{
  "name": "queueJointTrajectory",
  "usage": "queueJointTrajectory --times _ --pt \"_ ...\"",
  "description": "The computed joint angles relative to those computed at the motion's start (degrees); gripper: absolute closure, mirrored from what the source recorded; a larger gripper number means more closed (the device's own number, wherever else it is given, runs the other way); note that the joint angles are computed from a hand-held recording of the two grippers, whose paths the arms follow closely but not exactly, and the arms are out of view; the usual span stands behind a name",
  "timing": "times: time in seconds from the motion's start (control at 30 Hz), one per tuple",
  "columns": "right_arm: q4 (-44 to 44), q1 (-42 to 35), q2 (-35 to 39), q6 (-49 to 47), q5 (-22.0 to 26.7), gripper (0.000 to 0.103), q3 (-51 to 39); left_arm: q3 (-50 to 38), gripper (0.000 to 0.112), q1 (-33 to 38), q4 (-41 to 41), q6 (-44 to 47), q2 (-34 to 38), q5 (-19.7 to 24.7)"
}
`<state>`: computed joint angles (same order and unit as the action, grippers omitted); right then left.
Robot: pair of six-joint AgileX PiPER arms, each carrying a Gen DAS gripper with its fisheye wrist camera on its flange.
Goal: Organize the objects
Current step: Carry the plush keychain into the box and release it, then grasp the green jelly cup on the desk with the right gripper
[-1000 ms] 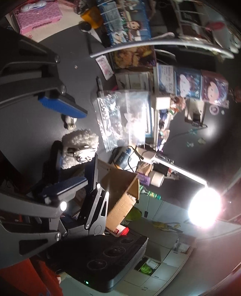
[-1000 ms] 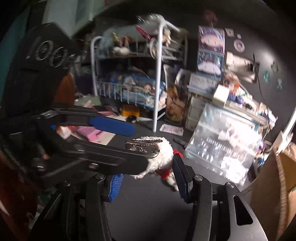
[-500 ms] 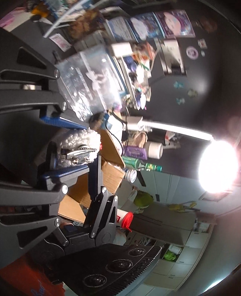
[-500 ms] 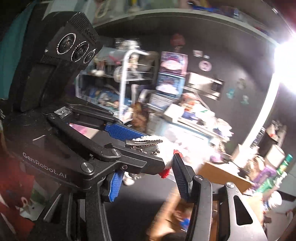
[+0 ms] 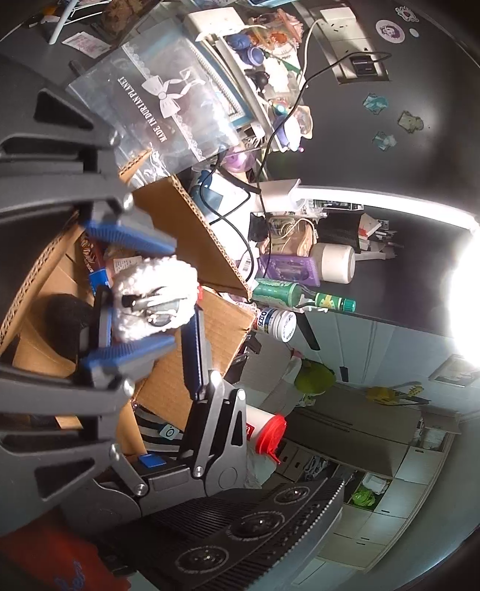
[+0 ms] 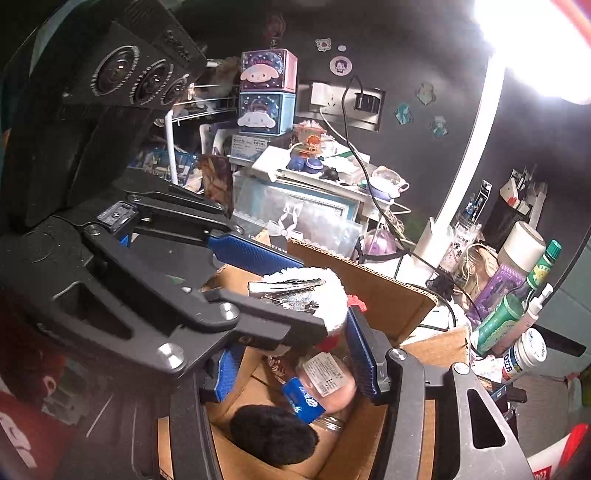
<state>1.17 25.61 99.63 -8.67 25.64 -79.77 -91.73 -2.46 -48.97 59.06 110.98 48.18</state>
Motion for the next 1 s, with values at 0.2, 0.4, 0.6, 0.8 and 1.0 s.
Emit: queueJointTrajectory --times 0.2,0.4,0.6,0.8,1.0 --pt "-1.2 0.21 -0.86 1.51 -0.54 0.036 1.12 3.37 0.031 2.13 -3.81 3.77 -2.92 -0.91" --pt "-5.76 1.36 -0.44 6.73 0.85 0.036 0.32 7.19 0.028 5.01 -5.27 5.71 -6.06 -2.54" --pt "-5.99 4.37 -0.86 7.91 0.8 0.036 -0.99 14.11 0.025 11.37 -12.19 12.55 -11.27 -3.13" --pt "4.37 10.89 1.91 -1.11 0.16 0.036 -5.19 22.54 0.023 21.18 -17.81 19.61 -16.49 -4.73" --pt "12.76 16.78 12.09 -7.09 3.84 0.036 -15.13 29.37 0.021 31.29 -22.57 28.13 -17.28 -5.63"
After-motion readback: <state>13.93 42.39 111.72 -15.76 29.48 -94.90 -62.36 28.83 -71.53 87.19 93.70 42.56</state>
